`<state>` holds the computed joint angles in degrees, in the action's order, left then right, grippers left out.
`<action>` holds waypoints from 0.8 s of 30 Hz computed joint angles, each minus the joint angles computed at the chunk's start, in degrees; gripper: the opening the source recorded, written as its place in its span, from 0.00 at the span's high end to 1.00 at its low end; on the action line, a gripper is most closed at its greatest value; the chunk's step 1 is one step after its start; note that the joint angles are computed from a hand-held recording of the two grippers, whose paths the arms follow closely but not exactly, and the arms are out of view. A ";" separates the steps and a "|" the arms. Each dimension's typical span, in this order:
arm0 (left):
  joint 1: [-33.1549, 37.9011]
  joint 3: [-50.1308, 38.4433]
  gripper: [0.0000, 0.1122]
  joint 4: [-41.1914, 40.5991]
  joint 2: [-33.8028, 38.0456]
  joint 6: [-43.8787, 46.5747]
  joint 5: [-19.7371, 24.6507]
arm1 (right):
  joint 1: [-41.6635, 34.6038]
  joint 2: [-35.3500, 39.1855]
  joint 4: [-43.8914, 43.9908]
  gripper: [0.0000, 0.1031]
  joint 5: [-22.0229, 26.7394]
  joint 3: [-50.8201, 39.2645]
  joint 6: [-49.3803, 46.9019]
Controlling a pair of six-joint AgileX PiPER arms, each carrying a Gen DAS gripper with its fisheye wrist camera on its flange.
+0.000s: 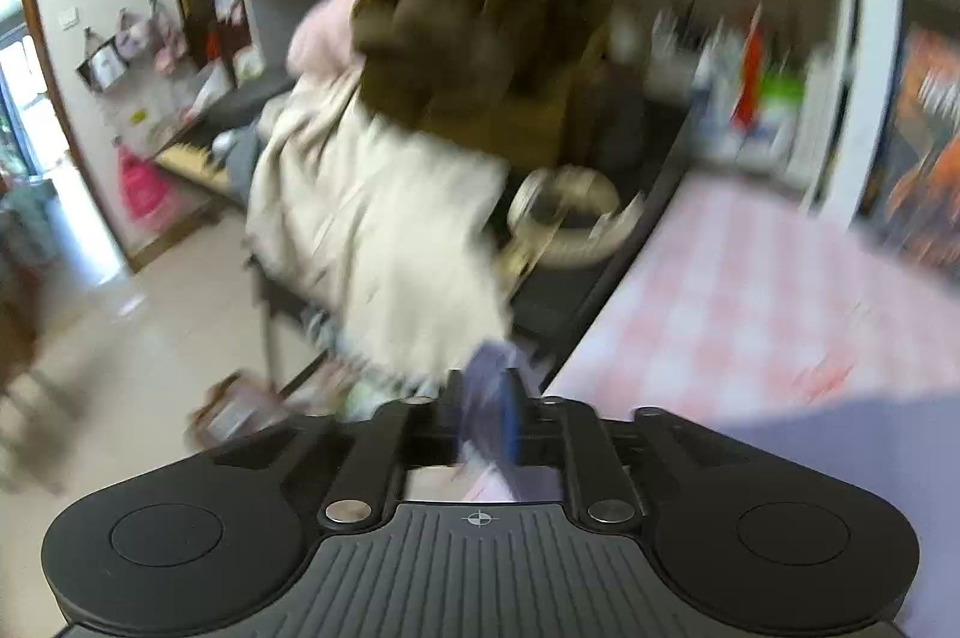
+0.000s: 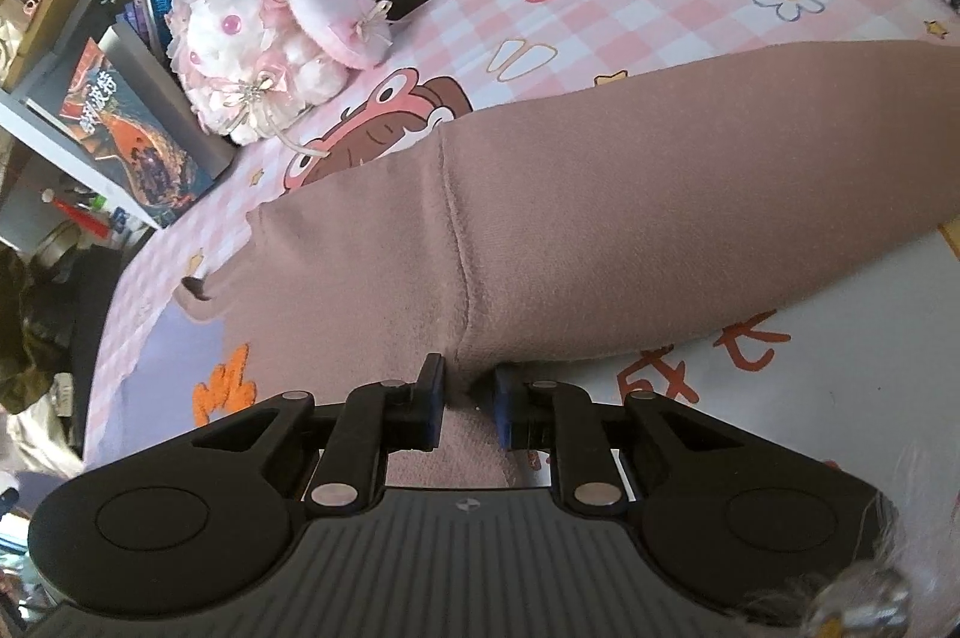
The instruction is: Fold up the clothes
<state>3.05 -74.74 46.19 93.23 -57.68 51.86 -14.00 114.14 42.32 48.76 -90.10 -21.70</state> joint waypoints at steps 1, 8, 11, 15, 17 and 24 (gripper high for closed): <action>-1.48 -1.23 0.67 0.61 1.32 -0.18 4.87 | 0.38 -0.47 -0.70 0.82 -0.72 0.47 0.67; -12.24 11.59 0.53 -17.81 -9.26 5.02 -15.75 | 2.61 -3.48 -3.43 0.81 -6.28 4.42 5.12; -11.80 13.95 0.55 -31.62 -5.42 10.66 -27.12 | 3.86 -3.78 -5.47 0.81 -7.86 4.77 7.08; -11.80 10.85 0.68 -34.62 0.86 9.54 -29.65 | 4.65 -3.64 -7.22 0.89 -9.36 4.75 7.50; -11.03 9.16 0.90 -38.05 3.11 12.55 -30.90 | 4.72 -3.32 -7.19 0.90 -9.89 4.65 7.17; -9.24 -2.91 0.91 -45.67 12.09 24.68 -28.46 | 5.78 1.25 -10.49 0.91 -11.06 -1.62 10.42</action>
